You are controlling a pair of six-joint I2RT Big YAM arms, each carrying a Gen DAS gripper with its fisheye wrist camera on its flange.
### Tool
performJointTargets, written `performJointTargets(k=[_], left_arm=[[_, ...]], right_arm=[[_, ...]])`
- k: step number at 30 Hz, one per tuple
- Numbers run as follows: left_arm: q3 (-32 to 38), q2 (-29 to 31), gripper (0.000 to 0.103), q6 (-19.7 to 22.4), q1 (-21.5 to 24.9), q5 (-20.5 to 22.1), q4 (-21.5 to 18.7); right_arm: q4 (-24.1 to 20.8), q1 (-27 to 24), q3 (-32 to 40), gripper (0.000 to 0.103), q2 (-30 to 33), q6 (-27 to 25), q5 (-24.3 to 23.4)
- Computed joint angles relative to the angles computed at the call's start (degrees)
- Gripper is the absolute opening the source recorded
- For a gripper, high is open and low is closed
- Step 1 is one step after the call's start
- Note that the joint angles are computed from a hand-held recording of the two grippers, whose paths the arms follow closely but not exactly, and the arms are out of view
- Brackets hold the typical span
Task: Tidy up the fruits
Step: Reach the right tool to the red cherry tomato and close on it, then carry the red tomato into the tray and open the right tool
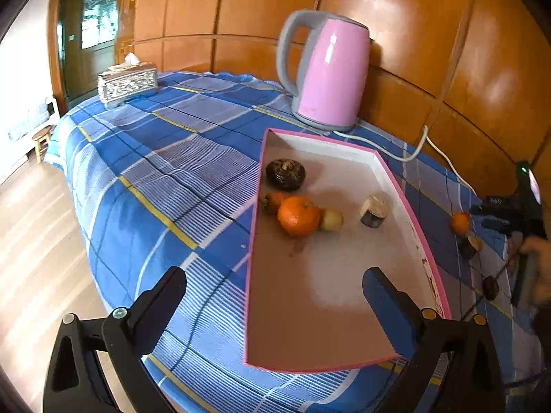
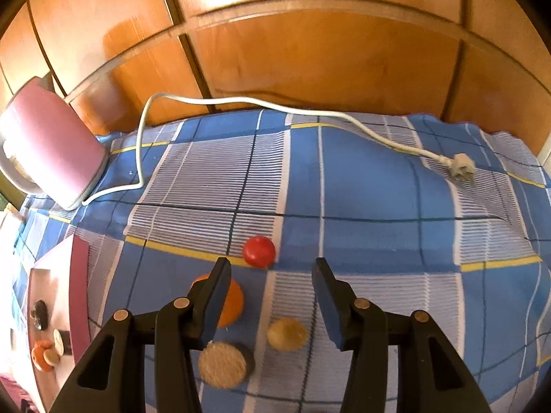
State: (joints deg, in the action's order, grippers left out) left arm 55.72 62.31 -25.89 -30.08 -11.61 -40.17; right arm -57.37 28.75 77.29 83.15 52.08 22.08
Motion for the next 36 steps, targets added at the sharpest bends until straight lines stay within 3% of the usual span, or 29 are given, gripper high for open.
performJointTargets(k=[6,9,10,17,25,31,36], left_arm=[[0.44,1.37,0.103,0.72,-0.37,1.59,-0.34],[0.6,1.78,0.103,0.31,-0.05,1.88,-0.75],[0.58,1.78,0.103,0.26,0.07,1.87,-0.68],[0.61,1.57,0.103,0.0,0.23,1.46,-0.57],[0.58,0.49,0.103,-1.53,0.81,1.32,-1.72],[0.28,-0.99,0.103,-1.46,0.79,0.54,-2.24],[-0.04,-1.87,0.103,-1.19,0.93,0.55,-2.46]], right_arm=[[-0.45,-1.73,2.4,0.049,3.72,-0.96,-2.75],[0.29,-2.32,2.15,0.027,4.39,-1.09,-4.51],[0.89,-2.54,1.74,0.025,4.35,-0.89,-5.08],[5.95,-2.43,-2.21,0.024,-0.99,-0.01,-5.16],[8.5,4.34,-1.41,0.024,-4.23,-5.41,-5.13],[8.26,12.02,3.23,0.024,0.28,-10.43,-7.23],[8.04,15.71,6.95,0.025,4.53,-10.96,-8.9]])
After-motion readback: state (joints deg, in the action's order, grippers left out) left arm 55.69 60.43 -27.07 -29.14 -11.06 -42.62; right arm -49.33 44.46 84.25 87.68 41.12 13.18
